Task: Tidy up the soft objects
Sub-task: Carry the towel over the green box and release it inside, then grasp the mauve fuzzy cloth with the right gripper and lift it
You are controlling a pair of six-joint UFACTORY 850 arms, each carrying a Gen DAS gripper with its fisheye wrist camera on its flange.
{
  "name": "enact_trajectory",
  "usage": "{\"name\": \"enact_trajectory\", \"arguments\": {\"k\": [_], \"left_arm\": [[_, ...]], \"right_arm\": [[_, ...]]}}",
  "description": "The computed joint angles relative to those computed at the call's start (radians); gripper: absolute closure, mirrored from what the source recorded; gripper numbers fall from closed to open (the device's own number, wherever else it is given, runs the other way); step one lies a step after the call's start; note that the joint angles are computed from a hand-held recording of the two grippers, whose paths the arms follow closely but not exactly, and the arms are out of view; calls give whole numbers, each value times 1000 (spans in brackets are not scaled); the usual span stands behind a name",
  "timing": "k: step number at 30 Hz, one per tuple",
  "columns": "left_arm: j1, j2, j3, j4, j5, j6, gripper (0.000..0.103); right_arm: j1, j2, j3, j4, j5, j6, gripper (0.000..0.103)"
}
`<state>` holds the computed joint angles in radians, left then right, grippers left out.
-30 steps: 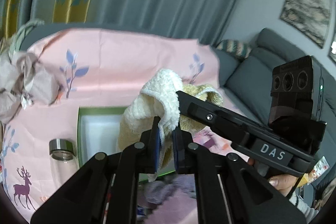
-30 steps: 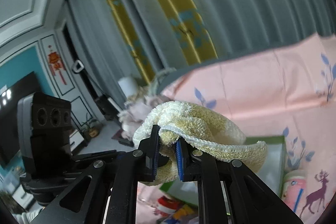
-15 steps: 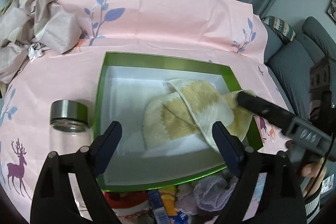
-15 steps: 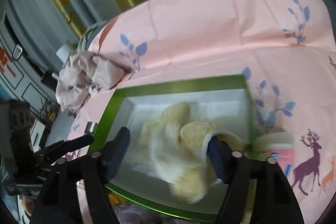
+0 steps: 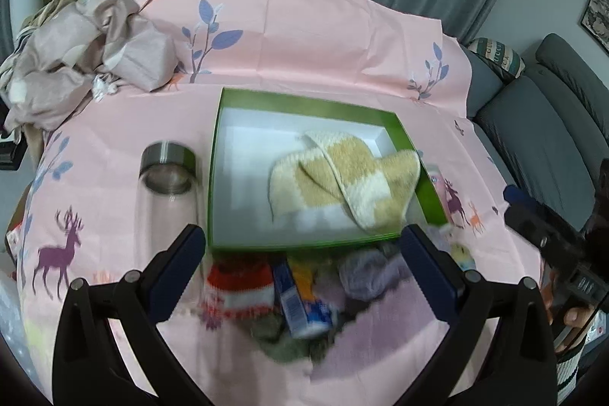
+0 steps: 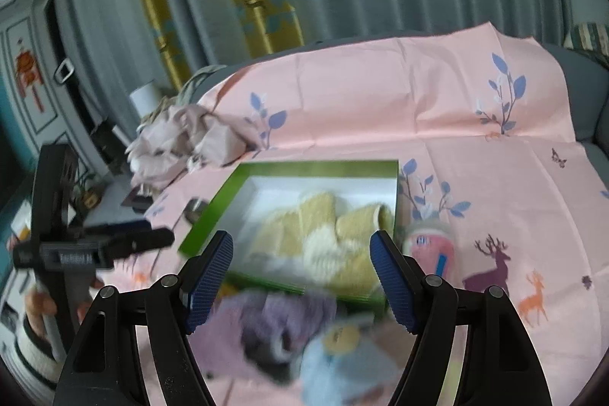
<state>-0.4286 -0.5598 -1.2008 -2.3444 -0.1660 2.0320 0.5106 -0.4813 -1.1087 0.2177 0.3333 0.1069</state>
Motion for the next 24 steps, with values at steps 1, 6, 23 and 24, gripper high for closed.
{"name": "enact_trajectory", "arguments": {"k": [1,6,23,24], "left_arm": [[-2,12,19,-45,-4,43,1],[-18,73,140,-261,-62,239,1],[-71,98,365,-562,-344,434,7],[-70,93,362,-553,-349,427,7]], "right_arm": [[11,9,18,31,7,-42,28],[64,40,92,110,40,-151,28],[185,20,209,308,166,-313,28],[186,12,209,291,175,-290,28]]}}
